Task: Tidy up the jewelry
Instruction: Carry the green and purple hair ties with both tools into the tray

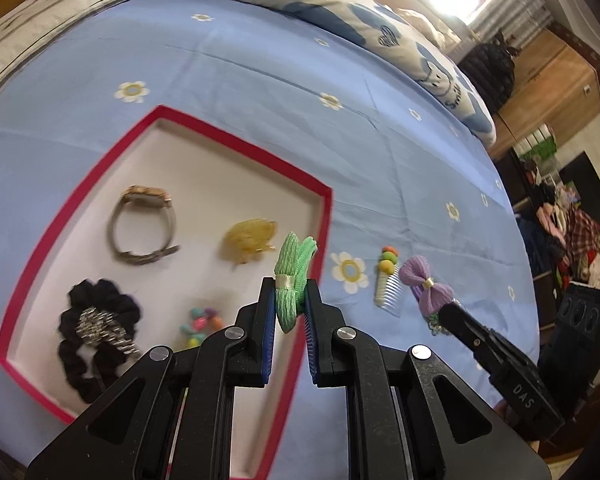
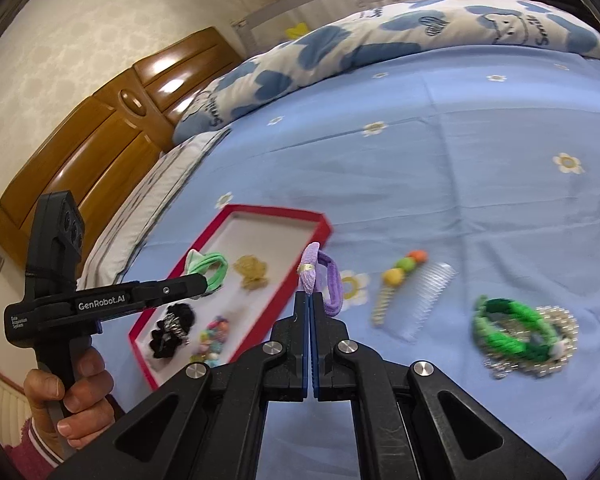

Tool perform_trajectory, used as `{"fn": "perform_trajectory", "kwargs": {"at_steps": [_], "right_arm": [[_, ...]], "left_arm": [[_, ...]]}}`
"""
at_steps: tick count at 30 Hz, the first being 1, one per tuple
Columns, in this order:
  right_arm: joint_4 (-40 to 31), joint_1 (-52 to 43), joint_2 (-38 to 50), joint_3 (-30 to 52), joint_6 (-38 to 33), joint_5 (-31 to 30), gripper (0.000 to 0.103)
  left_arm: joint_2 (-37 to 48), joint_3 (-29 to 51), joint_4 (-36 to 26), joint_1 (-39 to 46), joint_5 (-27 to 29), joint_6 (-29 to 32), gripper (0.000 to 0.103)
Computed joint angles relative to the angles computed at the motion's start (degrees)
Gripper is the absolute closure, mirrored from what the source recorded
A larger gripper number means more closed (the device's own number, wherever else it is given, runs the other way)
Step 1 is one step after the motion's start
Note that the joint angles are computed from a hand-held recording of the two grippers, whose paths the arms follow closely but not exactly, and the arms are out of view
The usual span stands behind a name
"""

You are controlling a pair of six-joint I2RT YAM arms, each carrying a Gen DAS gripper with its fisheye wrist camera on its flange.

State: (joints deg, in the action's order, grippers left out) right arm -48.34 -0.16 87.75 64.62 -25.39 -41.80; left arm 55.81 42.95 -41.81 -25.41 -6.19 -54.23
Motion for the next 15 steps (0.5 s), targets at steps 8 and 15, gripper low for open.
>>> {"fn": "perform_trajectory", "kwargs": {"at_steps": [8, 15], "right_arm": [[2.43, 6.87, -4.45, -4.8, 3.67, 0.45, 0.103], [4.92, 12.08, -6.86, -7.17, 7.31, 1.59, 0.103]], "left_arm": [[-8.91, -3.22, -5.6, 2.58, -0.09, -0.38, 0.092], [-14.12, -4.41, -9.27, 6.6, 0.95, 1.15, 0.092]]}}
